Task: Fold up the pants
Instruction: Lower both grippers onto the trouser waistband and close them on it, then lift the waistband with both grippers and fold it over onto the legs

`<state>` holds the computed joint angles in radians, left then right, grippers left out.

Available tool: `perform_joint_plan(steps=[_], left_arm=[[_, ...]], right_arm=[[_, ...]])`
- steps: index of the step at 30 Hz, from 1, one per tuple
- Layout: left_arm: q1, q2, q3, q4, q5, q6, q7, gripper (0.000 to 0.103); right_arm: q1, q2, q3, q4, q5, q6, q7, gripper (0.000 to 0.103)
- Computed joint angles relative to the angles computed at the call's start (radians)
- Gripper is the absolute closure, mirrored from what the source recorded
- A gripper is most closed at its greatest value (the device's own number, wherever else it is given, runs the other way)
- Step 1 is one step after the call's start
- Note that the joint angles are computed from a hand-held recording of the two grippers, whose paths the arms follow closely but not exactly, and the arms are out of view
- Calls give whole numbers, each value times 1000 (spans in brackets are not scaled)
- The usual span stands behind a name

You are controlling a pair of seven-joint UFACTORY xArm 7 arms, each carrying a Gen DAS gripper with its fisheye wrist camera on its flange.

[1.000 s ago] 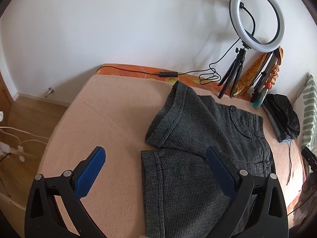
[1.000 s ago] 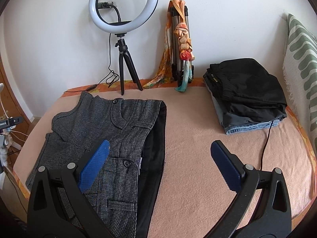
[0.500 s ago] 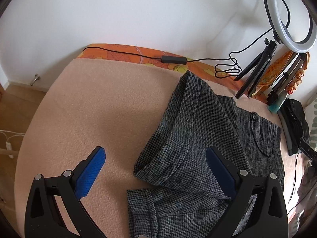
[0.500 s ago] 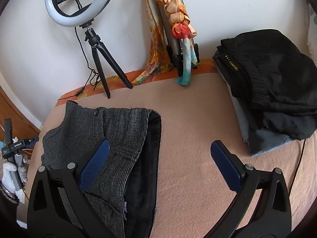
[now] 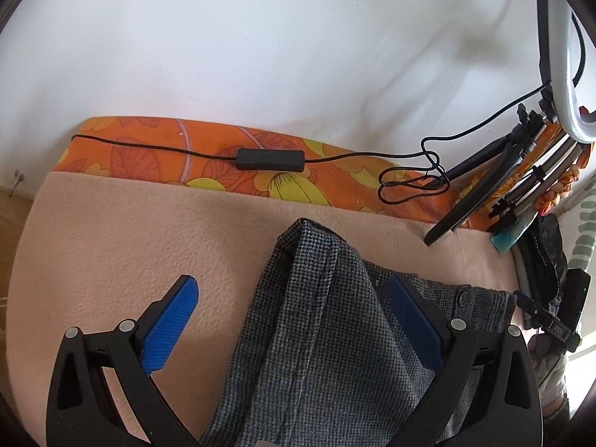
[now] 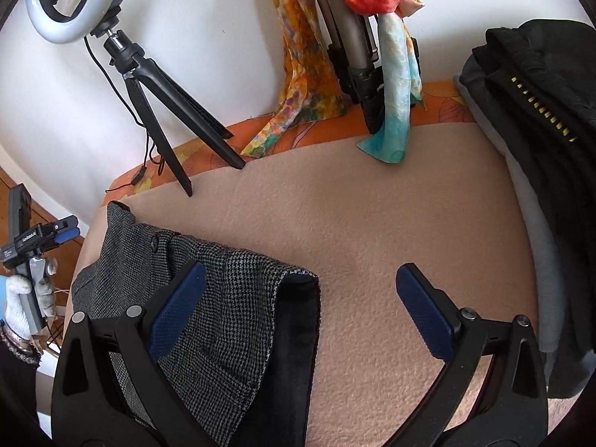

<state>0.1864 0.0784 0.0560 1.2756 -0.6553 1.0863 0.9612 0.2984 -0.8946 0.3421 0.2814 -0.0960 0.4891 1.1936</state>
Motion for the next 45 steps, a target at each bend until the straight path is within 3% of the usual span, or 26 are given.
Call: perform_joint_plan(steps=[10, 12, 13, 15, 16, 17, 18, 20, 22, 31, 39, 45], left_arm=[[-57, 53, -44, -53, 97, -147, -91, 4], [-59, 46, -46, -65, 95, -167, -88, 9], [-58, 40, -47, -72, 86, -173, -79, 16], [-52, 34, -46, -77, 57, -161, -51, 30], [-45, 35, -44, -74, 31, -139, -29, 45], [-35, 42, -41, -62, 0, -101, -8, 54], [-26, 58, -36, -41, -19, -66, -4, 62], [-13, 59, -33, -36, -41, -42, 8, 69], [7, 48, -26, -41, -84, -11, 49, 76], [81, -36, 38, -37, -217, 143, 143, 85], [127, -191, 141, -114, -280, 274, 223, 90], [172, -273, 240, -146, -244, 404, 267, 92]], right_arm=[[24, 144, -96, -6, 47, -193, -136, 0], [31, 162, -104, 1, 58, -208, -161, 0], [33, 172, -104, 8, 61, -209, -173, 4], [33, 185, -93, 26, 61, -190, -191, 16], [48, 190, -106, 26, 72, -197, -206, 28], [71, 193, -128, 20, 91, -213, -223, 43], [90, 197, -145, 16, 112, -227, -235, 50], [129, 215, -176, 12, 153, -259, -260, 81], [94, 210, -123, 40, 139, -206, -249, 84], [47, 30, 6, 164, 48, 10, -210, 87], [98, -121, 95, 294, 34, 224, -191, 88], [138, -158, 192, 368, 54, 329, -152, 88]])
